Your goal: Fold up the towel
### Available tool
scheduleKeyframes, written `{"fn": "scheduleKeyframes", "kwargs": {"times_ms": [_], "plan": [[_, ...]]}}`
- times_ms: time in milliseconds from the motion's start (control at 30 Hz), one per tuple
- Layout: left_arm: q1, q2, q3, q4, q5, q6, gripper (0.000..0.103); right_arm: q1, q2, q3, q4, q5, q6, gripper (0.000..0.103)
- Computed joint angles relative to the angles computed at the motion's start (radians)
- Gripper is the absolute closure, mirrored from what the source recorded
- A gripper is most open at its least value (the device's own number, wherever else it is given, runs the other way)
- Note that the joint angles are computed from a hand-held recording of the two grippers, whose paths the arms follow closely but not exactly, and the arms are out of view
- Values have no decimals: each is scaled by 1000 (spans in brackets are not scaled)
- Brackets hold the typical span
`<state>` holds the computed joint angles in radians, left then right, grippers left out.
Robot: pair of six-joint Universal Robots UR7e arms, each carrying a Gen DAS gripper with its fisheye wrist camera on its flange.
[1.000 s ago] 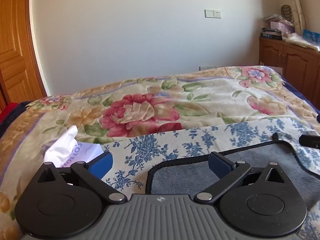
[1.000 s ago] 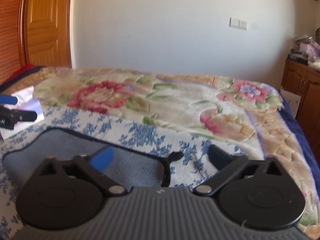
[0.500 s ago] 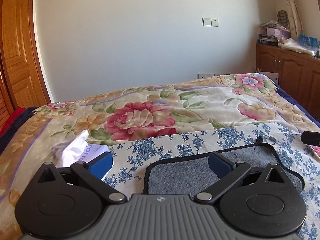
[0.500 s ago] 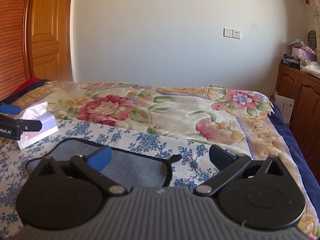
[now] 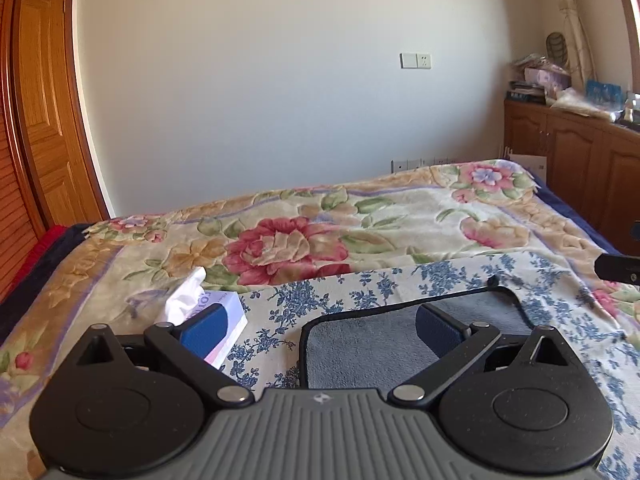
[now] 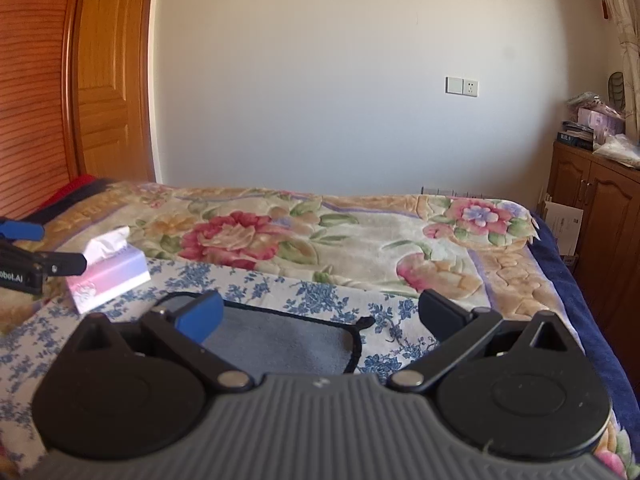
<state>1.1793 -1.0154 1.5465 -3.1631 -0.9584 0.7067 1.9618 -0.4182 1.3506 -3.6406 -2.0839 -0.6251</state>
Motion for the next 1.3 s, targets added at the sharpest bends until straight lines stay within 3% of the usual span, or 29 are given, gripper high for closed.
{"fn": "scheduleKeyframes", "kwargs": {"times_ms": [100,367,667,1300], "plan": [[-14,-33,39,-4,7,-2,9,15,-13,22,-16,-12,8,0],[-47,-130,144,-11,33,-16,10,51,-50,104,-56,-41,24,0],[-83,-243,257,-9,75,-38,1,92,-82,188,-95,-69,40,0],[-164,-440,403,46,137,-108,0,179,-129,309,-170,-122,73,0]]}}
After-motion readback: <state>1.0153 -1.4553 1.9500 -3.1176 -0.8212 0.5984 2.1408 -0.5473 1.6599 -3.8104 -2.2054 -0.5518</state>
